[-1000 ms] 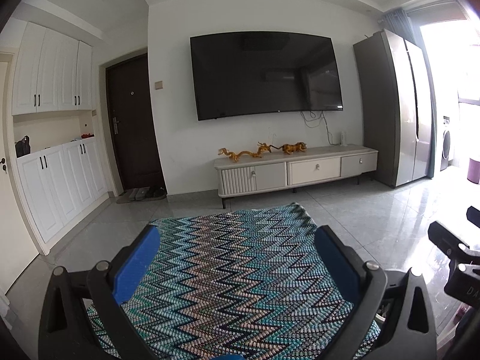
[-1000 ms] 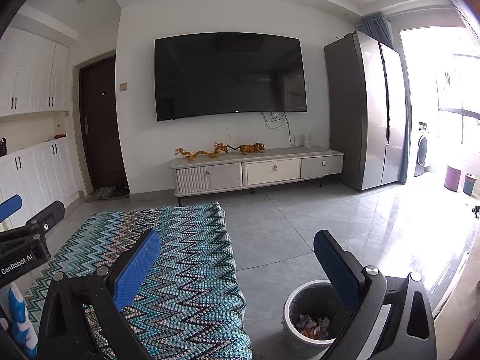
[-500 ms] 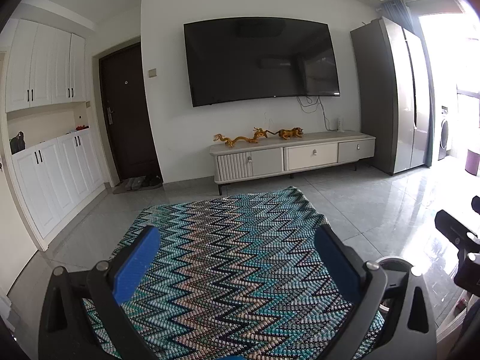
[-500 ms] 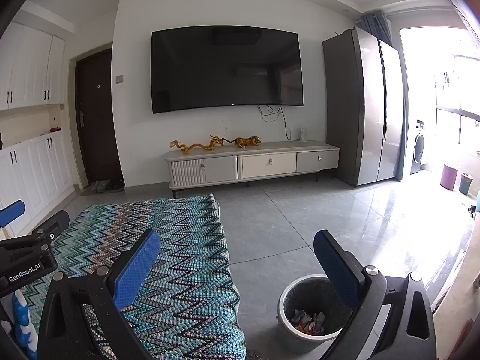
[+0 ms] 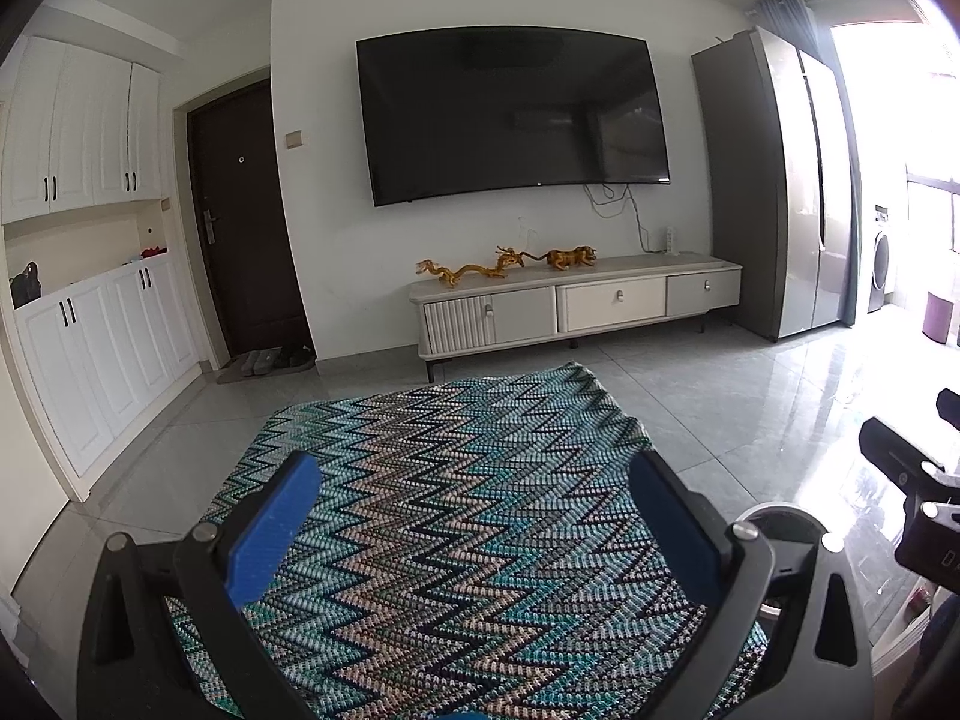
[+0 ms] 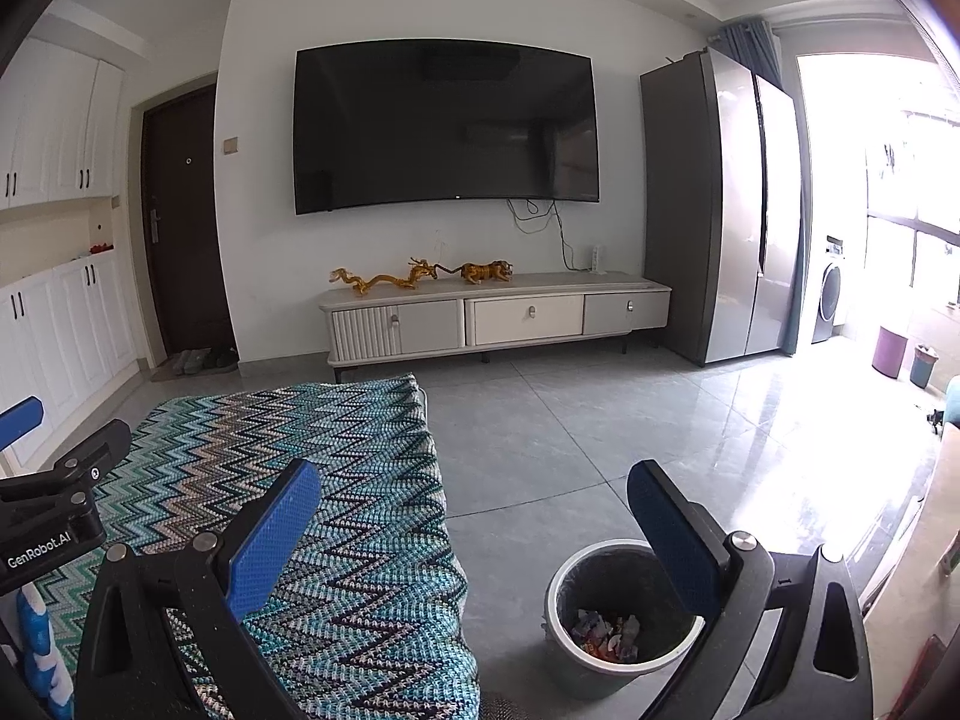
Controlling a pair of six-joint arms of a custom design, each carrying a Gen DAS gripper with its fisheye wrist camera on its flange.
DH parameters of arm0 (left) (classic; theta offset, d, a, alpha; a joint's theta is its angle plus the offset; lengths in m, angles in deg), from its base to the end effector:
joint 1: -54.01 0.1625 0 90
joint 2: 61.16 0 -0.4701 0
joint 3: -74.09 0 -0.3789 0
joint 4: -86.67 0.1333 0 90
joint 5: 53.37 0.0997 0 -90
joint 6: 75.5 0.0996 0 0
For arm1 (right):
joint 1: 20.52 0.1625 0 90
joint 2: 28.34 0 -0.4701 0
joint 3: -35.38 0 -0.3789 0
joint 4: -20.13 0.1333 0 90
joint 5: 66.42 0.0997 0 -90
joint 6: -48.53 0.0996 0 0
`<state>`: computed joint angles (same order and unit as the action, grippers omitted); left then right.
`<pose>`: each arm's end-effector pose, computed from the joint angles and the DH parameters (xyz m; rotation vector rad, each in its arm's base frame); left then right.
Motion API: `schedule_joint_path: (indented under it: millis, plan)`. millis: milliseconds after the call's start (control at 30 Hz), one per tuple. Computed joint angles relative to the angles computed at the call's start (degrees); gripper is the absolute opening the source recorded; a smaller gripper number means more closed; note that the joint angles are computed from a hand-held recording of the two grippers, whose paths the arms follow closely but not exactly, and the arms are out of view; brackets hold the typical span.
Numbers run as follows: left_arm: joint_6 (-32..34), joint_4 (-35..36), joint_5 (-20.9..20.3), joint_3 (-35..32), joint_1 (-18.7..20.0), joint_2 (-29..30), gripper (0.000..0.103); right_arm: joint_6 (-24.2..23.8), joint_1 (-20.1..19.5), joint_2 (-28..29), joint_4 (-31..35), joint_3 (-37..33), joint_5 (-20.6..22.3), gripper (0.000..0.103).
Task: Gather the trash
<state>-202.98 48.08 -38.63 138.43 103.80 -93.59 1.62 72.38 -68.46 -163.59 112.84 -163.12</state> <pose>-0.3122 -0.7250 0.1182 0.1625 1.7015 -1.3368 0.1619 -0.7911 0.2639 0.9533 -2.2341 1.1532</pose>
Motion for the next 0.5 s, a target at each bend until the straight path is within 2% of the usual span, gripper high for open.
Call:
schedule_joint_path:
  millis: [200,500]
  plan:
    - [-2.13,3.01,0.23,-1.27,0.16,0.51,0.103,-0.21,0.07,0.34,-0.57,-0.23,-0.61,0.103]
    - [-2.29,3.18,0.30,-1.33,0.37,0.60,0.103,-1.77,0.49,1.56,-4.06,-0.65,-3.52,0.103]
